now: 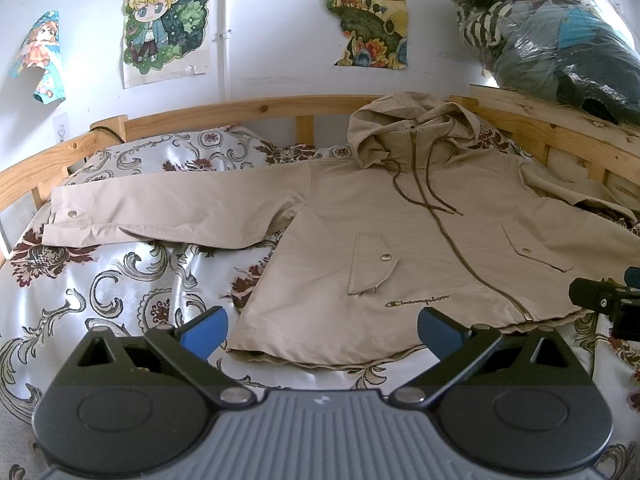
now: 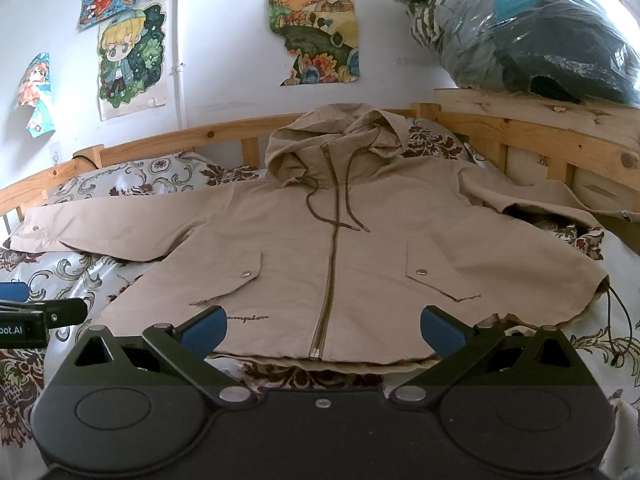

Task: Fold large clothes

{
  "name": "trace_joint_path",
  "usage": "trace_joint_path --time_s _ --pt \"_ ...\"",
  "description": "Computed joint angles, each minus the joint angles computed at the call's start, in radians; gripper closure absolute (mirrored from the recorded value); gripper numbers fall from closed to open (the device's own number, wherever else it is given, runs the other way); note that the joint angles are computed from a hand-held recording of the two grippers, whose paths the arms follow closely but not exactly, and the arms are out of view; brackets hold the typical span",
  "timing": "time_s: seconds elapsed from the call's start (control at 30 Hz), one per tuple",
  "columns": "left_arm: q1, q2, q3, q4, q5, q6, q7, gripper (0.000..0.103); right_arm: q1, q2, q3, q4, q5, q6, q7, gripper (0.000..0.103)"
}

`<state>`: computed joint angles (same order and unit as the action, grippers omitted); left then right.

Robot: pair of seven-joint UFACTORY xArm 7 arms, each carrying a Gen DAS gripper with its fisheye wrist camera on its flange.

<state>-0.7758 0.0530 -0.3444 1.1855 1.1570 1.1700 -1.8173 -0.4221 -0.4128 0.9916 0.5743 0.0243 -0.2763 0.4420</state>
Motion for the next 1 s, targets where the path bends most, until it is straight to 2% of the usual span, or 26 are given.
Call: trace_joint_path --time_s 0.23,0.4,0.53,0.63,0.77,0.87,0.93,1.0 --pt "-0.002 0.004 0.000 0.000 0.000 0.000 -0.002 0.001 -0.025 0.002 0.027 0.003 0.012 0.000 0.007 0.001" --pt "-0.004 0.009 0.001 0.003 -0.007 0.001 -0.001 0.001 -0.054 -0.031 0.053 0.007 0.011 0.025 0.050 0.001" --pt "-0.002 0.014 0.007 0.008 -0.030 -0.004 0.013 0.001 -0.095 -0.095 0.081 0.022 0.014 0.119 0.144 0.001" --pt "0.006 0.009 0.014 0.005 -0.065 -0.025 0.022 0.001 -0.098 -0.138 0.072 0.025 0.022 0.192 0.226 0.001" --pt "0.026 -0.013 0.016 0.000 -0.121 -0.043 0.073 0.001 -0.034 -0.161 -0.047 0.004 0.028 0.243 0.295 0.001" --pt "0.047 -0.014 0.022 0.039 -0.164 -0.040 0.184 0.001 0.024 -0.154 -0.188 -0.021 0.022 0.211 0.310 0.000" --pt "0.062 0.001 0.030 0.084 -0.173 -0.051 0.291 0.001 0.063 -0.142 -0.294 -0.023 -0.016 0.199 0.275 0.000" --pt "0.070 0.030 0.040 0.140 -0.166 -0.056 0.374 0.001 0.062 -0.135 -0.372 -0.012 -0.088 0.202 0.211 0.001"
